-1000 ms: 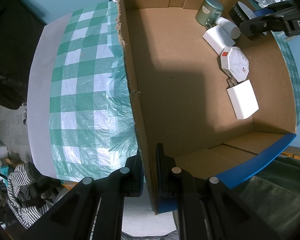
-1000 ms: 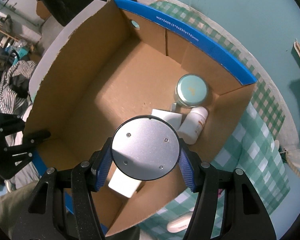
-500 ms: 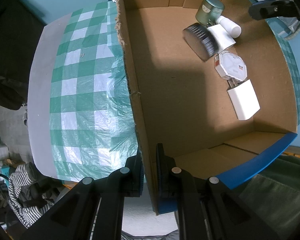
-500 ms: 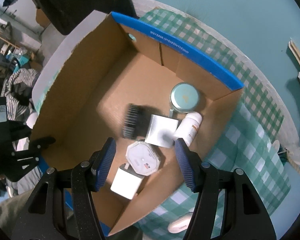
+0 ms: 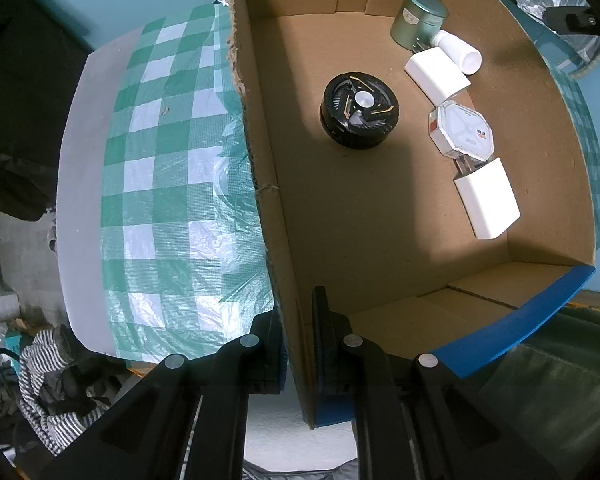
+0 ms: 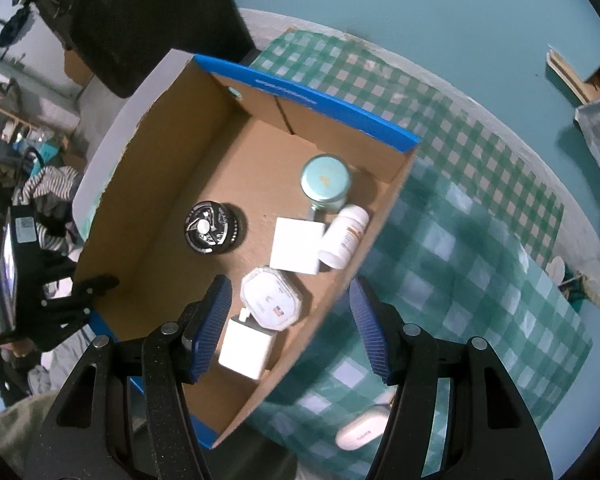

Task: Organize rigid objects
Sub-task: 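Open the right gripper to drop the grey puck into the box, then move the right gripper to the pink-gold SANY lighter and grasp it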

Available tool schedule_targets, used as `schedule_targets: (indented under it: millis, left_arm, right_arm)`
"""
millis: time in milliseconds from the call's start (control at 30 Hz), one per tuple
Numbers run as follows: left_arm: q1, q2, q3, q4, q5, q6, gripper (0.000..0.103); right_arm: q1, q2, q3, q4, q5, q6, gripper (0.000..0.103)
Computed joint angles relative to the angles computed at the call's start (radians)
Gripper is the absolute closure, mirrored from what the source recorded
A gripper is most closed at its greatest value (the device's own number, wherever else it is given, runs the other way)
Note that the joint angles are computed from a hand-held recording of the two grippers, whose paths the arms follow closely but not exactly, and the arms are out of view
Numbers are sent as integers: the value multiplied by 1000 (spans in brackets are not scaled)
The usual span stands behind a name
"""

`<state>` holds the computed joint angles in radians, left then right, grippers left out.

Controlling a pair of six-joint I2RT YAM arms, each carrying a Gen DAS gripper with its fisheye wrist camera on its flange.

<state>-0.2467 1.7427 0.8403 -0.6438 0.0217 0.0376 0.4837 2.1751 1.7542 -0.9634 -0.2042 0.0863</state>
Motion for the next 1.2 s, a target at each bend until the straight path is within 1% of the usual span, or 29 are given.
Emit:
schedule_targets:
  millis: [367,567,900,1067,1200]
  left_arm:
    - [1,-1,2,-1,-4,4,93]
    - [1,-12,-1,-6,-4,7,93]
    - [-7,-22,-3,-12,-8,2,93]
    - [-13,-27,-6,-16,-13,3,93]
    - [-19,-29,-6,-18,-19,0,93]
  right_arm:
    - [-95,-125,-165,45,20,22,37]
    - [-167,-155,-271,83,29,32,37]
    - [-244,-112,-440,178,24,39,37]
    - [-255,-75,-487,231,27,44,37]
    - [-257,-39,-499,263,34,49,37]
